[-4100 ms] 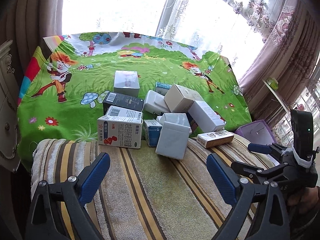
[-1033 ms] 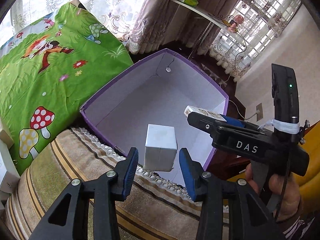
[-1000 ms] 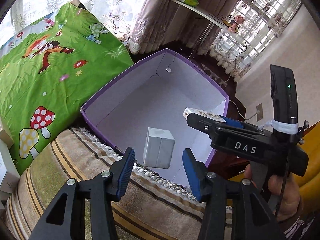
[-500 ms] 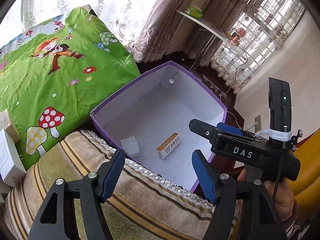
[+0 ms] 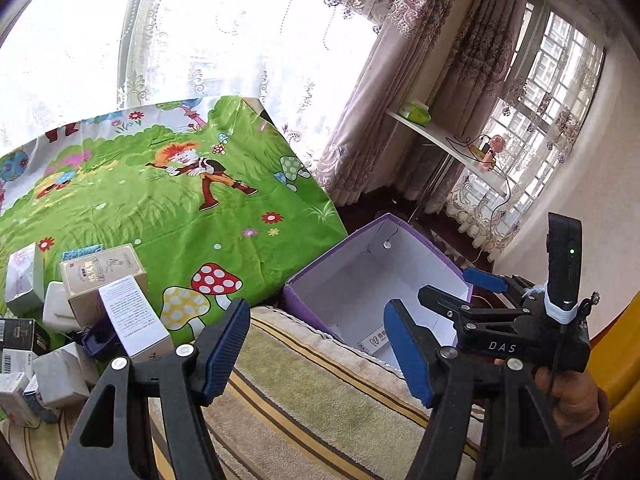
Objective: Organize rigid objects
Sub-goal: 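Move both tools back over the boxes on the bed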
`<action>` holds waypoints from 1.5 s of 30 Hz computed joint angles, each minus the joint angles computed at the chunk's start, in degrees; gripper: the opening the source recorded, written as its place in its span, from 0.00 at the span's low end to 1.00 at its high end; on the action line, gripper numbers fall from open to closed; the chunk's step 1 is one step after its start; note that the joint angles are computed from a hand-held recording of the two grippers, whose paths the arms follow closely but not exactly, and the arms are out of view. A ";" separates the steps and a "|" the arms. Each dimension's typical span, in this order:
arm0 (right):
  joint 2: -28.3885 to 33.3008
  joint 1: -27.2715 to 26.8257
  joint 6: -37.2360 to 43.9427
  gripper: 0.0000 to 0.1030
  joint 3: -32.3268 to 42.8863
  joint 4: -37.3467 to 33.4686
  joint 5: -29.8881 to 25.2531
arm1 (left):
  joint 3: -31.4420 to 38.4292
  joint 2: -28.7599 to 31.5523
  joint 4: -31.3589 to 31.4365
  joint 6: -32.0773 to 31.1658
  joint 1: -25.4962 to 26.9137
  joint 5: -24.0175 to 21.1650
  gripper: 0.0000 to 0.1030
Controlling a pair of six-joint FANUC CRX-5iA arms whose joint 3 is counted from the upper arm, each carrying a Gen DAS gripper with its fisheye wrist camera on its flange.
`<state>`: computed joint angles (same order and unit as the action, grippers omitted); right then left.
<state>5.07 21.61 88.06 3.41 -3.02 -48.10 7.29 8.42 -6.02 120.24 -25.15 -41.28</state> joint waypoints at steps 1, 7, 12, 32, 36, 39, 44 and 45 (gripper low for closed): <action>0.05 0.01 1.43 0.97 0.74 -1.69 -0.72 | -1.28 -1.50 -0.92 0.58 0.38 -0.26 0.68; 0.10 1.39 4.08 0.97 3.29 -5.82 -3.27 | -10.75 -11.94 -6.33 6.47 3.20 -1.54 0.70; 0.51 3.72 5.62 0.97 4.27 -6.04 -4.31 | -18.52 -20.13 -8.29 11.12 6.34 -5.66 0.70; 9.54 11.39 10.10 0.97 14.85 -11.33 -14.56 | -27.79 -26.33 -0.14 4.38 20.09 -10.73 0.81; 11.79 12.80 10.69 0.97 17.29 -11.99 -16.23 | -27.63 -24.53 2.25 1.79 22.48 -11.50 0.81; 13.59 13.88 10.97 0.97 19.20 -11.99 -17.52 | -27.59 -23.51 3.68 0.13 23.42 -11.68 0.81; 16.43 15.63 11.27 0.97 22.01 -10.67 -18.85 | -27.02 -22.18 4.45 -0.53 24.32 -12.48 0.81; 16.96 15.91 11.28 0.97 22.52 -10.41 -19.01 | -26.93 -21.99 4.64 -0.80 24.51 -12.51 0.81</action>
